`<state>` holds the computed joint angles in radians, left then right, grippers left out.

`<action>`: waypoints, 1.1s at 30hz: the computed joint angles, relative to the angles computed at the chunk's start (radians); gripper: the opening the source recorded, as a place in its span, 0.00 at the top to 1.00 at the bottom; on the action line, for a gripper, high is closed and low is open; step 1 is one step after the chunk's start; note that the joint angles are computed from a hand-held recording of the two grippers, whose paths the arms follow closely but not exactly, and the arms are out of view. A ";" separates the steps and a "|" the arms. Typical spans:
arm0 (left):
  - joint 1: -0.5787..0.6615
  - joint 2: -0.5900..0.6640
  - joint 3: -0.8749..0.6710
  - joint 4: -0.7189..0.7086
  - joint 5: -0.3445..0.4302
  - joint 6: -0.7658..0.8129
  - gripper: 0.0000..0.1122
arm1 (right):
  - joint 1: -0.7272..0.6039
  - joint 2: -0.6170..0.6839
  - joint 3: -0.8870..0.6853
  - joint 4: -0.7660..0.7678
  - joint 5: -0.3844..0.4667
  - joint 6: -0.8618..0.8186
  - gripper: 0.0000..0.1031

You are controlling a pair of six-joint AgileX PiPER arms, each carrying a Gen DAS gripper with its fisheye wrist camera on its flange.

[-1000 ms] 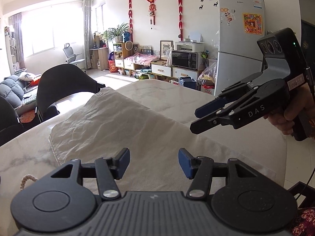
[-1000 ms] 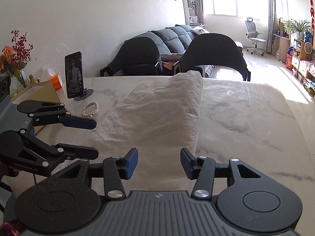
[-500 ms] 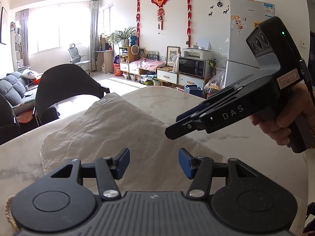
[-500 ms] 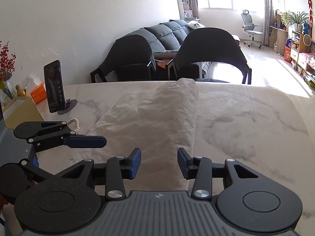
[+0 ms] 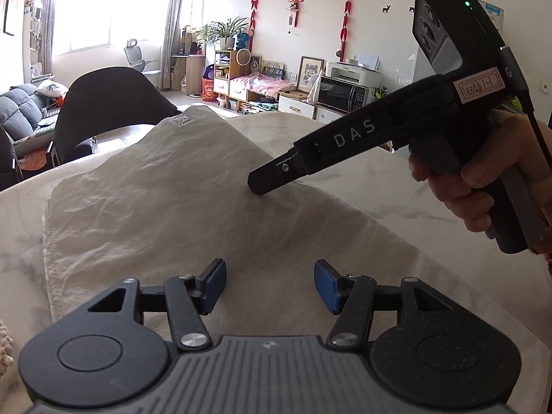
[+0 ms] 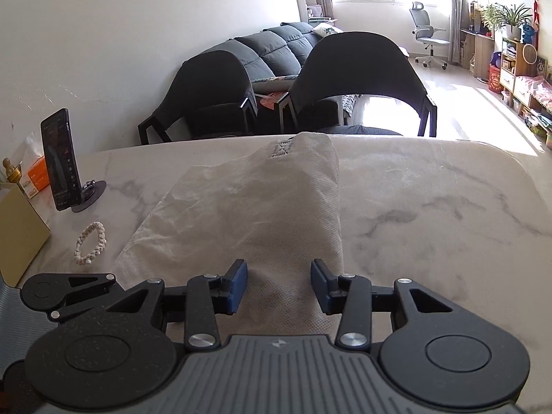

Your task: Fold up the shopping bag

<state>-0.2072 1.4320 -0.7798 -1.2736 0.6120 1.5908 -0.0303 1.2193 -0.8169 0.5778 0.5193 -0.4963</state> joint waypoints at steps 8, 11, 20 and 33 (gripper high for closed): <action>-0.017 0.002 -0.018 0.046 -0.005 -0.030 0.37 | 0.025 0.068 -0.010 -0.053 -0.056 0.054 0.56; -0.029 0.000 -0.018 0.061 -0.018 -0.029 0.33 | 0.032 0.086 -0.006 -0.061 -0.085 0.061 0.56; -0.025 -0.006 -0.008 0.063 0.008 -0.027 0.28 | 0.078 0.148 -0.047 -0.198 -0.139 0.184 0.56; 0.001 0.018 -0.033 0.061 0.052 -0.030 0.26 | 0.077 0.233 -0.098 -0.191 -0.215 0.130 0.56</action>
